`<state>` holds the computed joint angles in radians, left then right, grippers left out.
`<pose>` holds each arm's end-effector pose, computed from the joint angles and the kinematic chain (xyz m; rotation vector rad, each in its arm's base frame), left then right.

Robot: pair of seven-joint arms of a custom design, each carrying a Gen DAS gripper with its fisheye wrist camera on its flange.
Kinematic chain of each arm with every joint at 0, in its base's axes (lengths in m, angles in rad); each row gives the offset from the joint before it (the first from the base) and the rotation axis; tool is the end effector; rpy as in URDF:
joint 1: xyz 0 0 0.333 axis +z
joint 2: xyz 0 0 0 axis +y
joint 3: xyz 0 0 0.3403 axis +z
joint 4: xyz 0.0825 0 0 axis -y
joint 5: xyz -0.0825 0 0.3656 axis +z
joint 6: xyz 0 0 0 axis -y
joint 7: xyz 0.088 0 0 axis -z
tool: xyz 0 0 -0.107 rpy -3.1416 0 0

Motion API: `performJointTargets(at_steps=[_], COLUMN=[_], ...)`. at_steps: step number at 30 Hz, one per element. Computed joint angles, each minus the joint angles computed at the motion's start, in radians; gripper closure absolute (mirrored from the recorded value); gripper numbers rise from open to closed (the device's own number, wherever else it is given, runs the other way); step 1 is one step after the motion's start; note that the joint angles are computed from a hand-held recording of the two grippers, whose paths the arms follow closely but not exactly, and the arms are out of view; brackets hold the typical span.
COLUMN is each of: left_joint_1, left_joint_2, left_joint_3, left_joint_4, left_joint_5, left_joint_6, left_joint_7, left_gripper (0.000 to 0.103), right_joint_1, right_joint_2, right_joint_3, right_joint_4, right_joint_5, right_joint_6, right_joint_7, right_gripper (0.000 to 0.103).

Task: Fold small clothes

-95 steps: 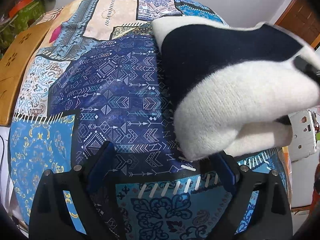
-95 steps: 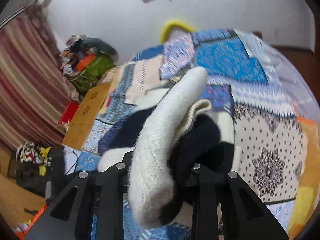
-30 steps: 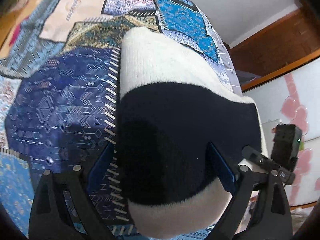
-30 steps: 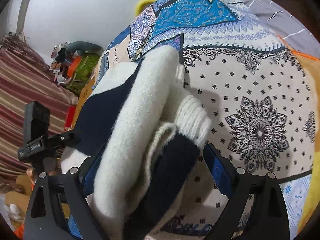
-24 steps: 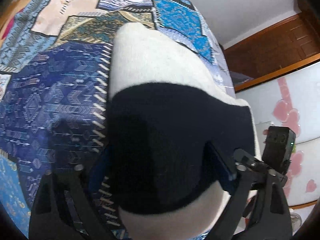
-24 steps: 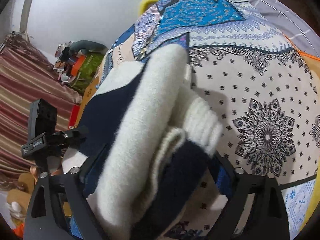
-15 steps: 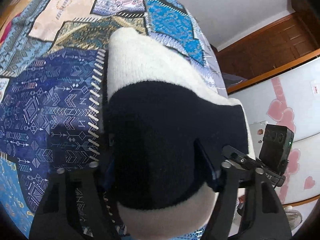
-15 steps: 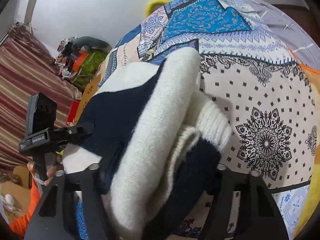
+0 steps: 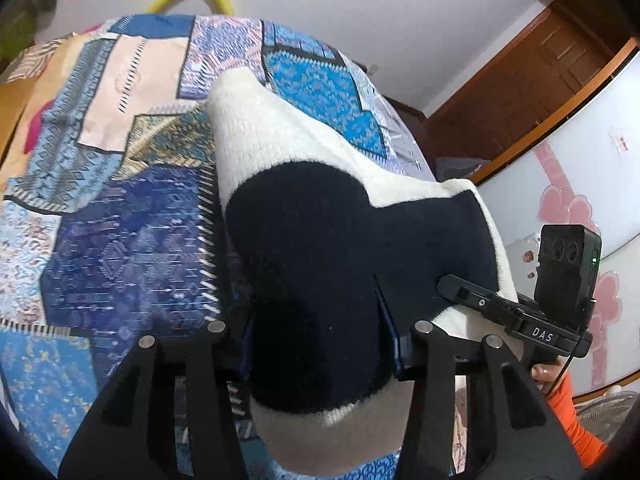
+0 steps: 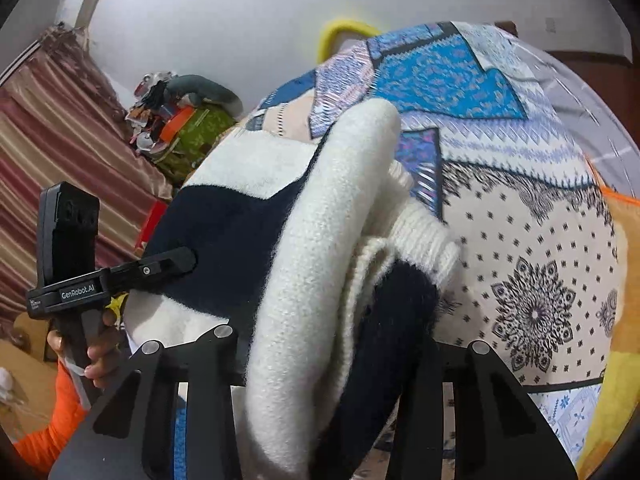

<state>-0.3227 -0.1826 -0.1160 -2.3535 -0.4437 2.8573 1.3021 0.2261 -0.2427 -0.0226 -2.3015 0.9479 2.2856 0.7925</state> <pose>0.4620 -0.1941 0.5127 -2.2423 1.8198 -1.0769 0.4608 0.1136 0.5087 -1.9662 1.2853 0.2380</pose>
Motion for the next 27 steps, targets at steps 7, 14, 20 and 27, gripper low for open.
performJointTargets(at_steps=[7, 14, 20, 27], left_joint_1=[0.014, 0.014, -0.048, -0.131], left_joint_2=[-0.124, -0.230, -0.228, -0.147], left_joint_3=[0.018, 0.061, 0.147, 0.221], left_joint_4=[-0.097, -0.203, -0.277, -0.296], left_joint_5=[0.081, 0.165, 0.137, -0.034], left_joint_6=[0.026, 0.039, 0.054, 0.088], left_joint_7=[-0.069, -0.159, -0.142, -0.018], left_gripper=[0.055, 0.055, 0.055, 0.052], right_joint_1=[0.042, 0.094, 0.116, 0.111], right_joint_2=[-0.023, -0.006, 0.049, 0.101], right_joint_3=[0.027, 0.056, 0.072, 0.075], right_joint_4=[0.014, 0.018, 0.026, 0.025], right_joint_5=[0.021, 0.049, 0.031, 0.022], right_joint_6=[0.022, 0.058, 0.061, 0.052], right_joint_7=[-0.011, -0.010, 0.016, 0.003], right_gripper=[0.066, 0.066, 0.066, 0.065])
